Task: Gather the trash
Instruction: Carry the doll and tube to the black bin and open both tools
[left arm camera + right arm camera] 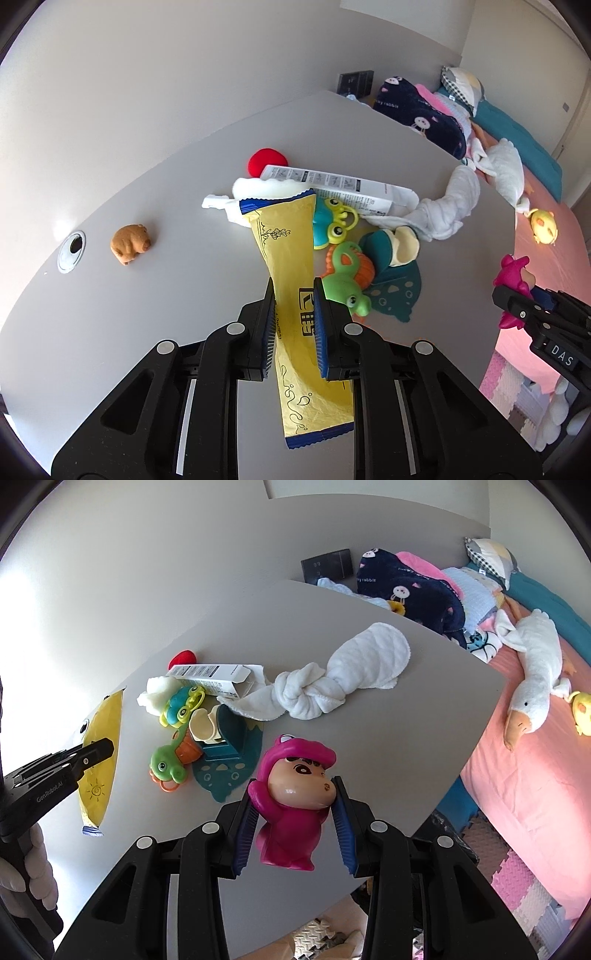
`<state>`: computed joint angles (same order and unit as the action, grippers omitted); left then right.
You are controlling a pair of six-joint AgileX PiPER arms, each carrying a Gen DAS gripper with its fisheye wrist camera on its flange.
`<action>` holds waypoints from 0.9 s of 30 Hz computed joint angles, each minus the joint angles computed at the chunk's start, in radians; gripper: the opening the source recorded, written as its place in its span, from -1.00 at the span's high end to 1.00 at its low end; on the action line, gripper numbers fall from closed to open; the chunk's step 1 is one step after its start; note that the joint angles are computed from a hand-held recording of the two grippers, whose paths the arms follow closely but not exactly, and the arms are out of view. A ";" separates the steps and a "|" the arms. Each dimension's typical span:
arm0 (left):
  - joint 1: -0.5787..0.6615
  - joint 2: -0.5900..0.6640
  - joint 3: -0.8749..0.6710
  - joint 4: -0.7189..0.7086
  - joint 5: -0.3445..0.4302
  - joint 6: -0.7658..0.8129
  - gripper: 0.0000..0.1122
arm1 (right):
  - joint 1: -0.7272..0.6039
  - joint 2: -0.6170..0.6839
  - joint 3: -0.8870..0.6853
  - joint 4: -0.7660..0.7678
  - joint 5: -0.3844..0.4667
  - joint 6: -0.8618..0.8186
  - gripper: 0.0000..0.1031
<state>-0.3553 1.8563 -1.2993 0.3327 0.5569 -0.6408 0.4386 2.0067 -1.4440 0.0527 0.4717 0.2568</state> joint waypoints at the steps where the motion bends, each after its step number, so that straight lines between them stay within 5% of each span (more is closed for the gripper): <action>1: -0.011 0.005 -0.012 0.003 0.007 -0.002 0.69 | -0.007 -0.013 0.016 0.002 -0.005 -0.003 0.22; 27: -0.272 0.237 -0.411 -0.055 0.153 0.073 0.69 | -0.283 -0.265 0.361 0.083 -0.121 -0.139 0.22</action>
